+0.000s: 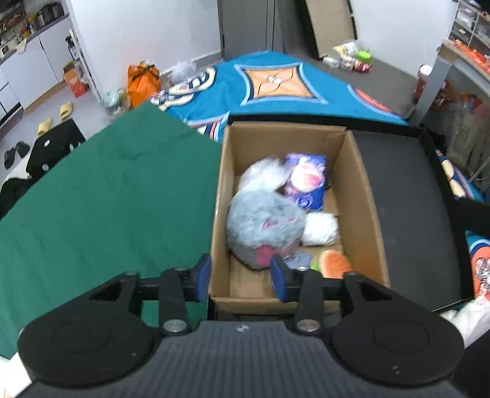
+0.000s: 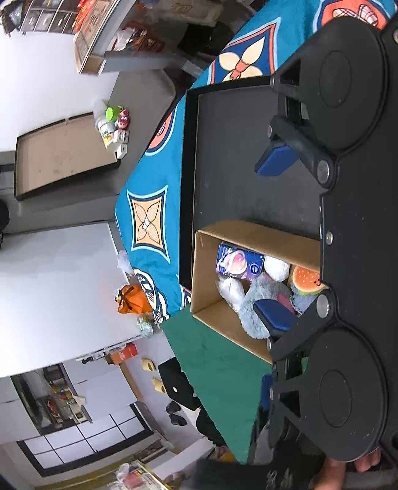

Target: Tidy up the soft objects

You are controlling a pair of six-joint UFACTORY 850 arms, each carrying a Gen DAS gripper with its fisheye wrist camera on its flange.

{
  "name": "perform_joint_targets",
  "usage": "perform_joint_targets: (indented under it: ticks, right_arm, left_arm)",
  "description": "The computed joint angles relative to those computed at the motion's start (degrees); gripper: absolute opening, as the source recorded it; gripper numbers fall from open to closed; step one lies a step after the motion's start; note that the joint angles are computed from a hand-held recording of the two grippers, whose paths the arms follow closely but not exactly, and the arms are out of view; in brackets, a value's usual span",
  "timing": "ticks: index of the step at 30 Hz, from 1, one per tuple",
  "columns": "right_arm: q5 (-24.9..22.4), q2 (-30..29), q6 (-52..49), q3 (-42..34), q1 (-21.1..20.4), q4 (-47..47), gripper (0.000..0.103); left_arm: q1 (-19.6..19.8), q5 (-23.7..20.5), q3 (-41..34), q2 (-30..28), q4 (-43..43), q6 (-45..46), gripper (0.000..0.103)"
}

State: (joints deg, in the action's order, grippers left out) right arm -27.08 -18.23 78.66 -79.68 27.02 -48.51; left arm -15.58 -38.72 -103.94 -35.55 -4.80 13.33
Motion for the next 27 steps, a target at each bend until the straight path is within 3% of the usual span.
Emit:
perform_joint_targets:
  ticks: [6, 18, 27]
  right_arm:
    - [0.28, 3.05, 2.76, 3.05, -0.10, -1.71, 0.103]
    - [-0.44, 9.29, 8.76, 8.69, 0.17, -3.38, 0.103]
    - [-3.46, 14.58, 13.54, 12.89, 1.38, -6.53, 0.103]
  left_arm:
    - [-1.06, 2.43, 1.97, 3.31, -0.47, -0.26, 0.070]
    - [-2.29, 1.87, 6.08, 9.90, -1.31, -3.93, 0.101]
    - [-3.40, 5.04, 12.22, 16.69, 0.31, -6.21, 0.102]
